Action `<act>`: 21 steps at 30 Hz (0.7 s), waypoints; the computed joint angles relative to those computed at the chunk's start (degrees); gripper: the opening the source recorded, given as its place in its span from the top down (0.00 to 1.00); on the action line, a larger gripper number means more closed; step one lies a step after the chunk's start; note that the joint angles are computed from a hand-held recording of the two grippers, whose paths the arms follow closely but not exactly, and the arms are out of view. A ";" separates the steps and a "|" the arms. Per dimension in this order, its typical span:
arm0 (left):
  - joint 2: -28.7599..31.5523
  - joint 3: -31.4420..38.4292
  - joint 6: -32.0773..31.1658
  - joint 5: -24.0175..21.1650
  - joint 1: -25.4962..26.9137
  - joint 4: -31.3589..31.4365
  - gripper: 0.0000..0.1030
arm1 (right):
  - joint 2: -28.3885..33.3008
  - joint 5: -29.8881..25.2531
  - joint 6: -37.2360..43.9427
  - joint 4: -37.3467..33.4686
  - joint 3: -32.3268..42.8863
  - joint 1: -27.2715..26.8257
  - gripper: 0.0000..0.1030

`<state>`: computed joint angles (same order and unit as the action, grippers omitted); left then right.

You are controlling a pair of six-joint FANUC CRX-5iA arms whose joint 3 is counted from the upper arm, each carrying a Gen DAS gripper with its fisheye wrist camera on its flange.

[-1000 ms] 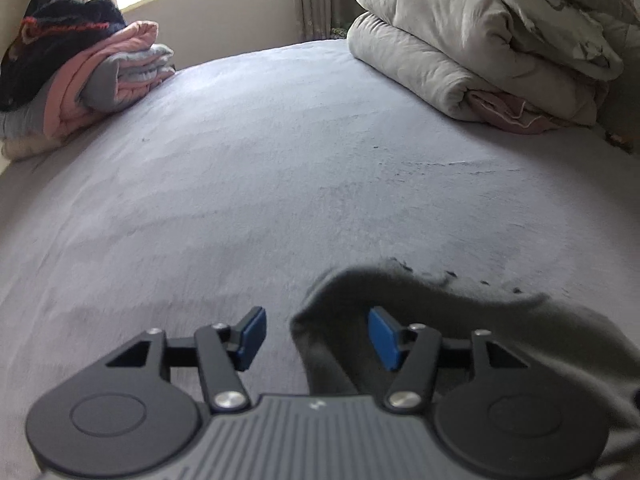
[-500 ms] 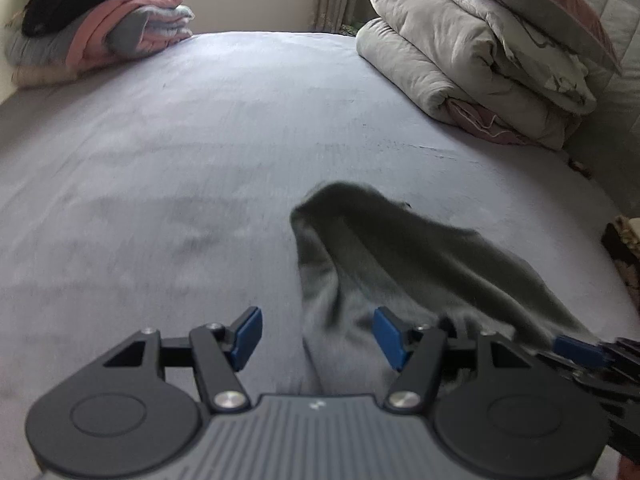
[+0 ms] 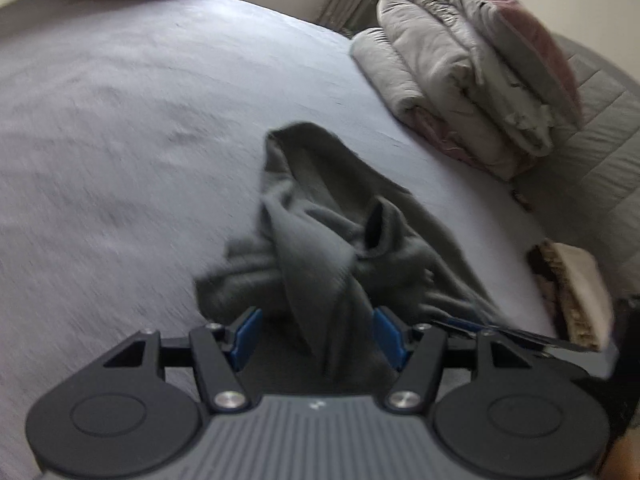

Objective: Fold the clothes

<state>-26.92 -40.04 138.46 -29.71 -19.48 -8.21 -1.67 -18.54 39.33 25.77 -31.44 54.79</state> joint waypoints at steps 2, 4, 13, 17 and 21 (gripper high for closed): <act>-0.08 -3.51 -4.18 4.53 0.77 5.56 0.39 | -0.02 -0.48 3.68 -6.26 1.32 0.22 0.67; 1.19 -7.79 -14.42 8.72 2.30 17.61 0.41 | 0.27 -1.32 7.09 -12.52 2.91 0.25 0.67; 3.48 -8.53 -18.25 10.00 2.32 20.48 0.83 | 1.88 -1.80 13.79 -25.89 6.65 0.17 0.67; 3.65 -1.76 -5.39 2.53 0.16 3.30 0.93 | 3.32 -1.81 18.49 -33.69 9.48 -0.70 0.67; 2.68 2.60 3.17 -4.32 -2.26 -8.97 0.94 | 5.02 -2.26 23.84 -42.34 12.70 -1.79 0.67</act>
<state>-24.24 -37.44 141.63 -34.03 -21.75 -17.18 3.35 -20.80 63.17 -16.57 -18.73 53.00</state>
